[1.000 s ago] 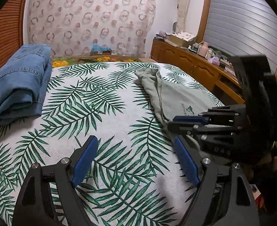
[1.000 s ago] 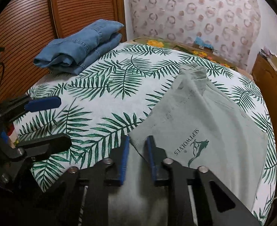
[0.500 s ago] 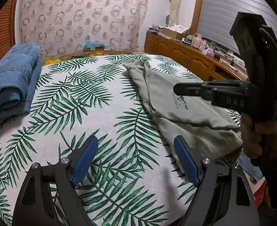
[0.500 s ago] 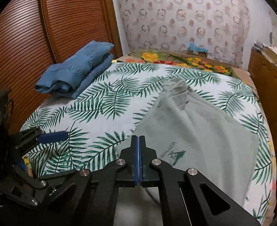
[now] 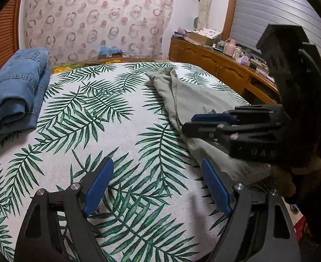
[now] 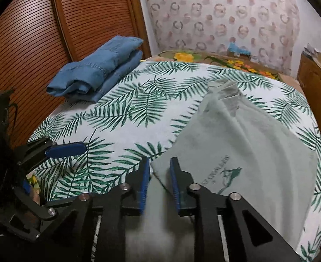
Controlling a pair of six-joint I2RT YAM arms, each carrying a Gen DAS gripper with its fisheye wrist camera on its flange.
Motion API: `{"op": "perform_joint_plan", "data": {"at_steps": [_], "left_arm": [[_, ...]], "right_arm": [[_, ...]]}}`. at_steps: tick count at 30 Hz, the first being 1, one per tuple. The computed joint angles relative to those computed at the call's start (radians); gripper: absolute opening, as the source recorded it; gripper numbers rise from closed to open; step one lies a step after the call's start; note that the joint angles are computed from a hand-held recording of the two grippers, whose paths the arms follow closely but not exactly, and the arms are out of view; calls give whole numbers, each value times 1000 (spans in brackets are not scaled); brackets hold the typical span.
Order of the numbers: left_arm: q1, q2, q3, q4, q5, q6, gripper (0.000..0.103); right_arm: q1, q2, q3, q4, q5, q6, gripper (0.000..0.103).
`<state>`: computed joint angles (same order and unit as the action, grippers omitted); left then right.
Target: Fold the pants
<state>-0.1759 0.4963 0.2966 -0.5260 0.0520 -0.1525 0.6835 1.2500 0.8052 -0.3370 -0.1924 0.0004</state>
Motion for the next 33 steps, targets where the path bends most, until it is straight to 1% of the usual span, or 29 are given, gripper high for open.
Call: {"op": "perform_joint_plan", "data": {"at_steps": [2, 6, 9, 11, 12, 14, 17, 21, 23, 29, 33], "left_arm": [[-2, 0, 0, 0, -1, 2, 83], [-5, -7, -3, -5, -4, 2, 83], [-4, 1, -2, 1, -3, 2, 83], [-4, 3, 1, -1, -3, 2, 83], [-6, 1, 1, -2, -4, 1, 83], [-13, -2, -1, -4, -9, 0, 83], [-19, 2, -3, -1, -12, -4, 83], [-28, 2, -6, -2, -17, -8, 83], [-37, 8, -7, 2, -22, -12, 83], [-69, 28, -8, 16, -43, -20, 83], [-69, 28, -9, 15, -42, -19, 83]], "right_arm": [[7, 31, 13, -3, 1, -9, 28], [12, 64, 31, -12, 43, 0, 29], [-12, 77, 43, -17, 2, 16, 28], [-22, 88, 55, -28, -3, 27, 19], [-30, 87, 57, -31, -15, 33, 18], [-47, 81, 53, -27, -50, 42, 10], [-64, 74, 43, -12, -66, 49, 8], [-78, 50, 30, -2, -62, 77, 8], [-92, 38, 20, 6, -103, 83, 8], [-93, 36, 11, 23, -88, 89, 8], [-94, 34, 11, 23, -103, 94, 8]]}}
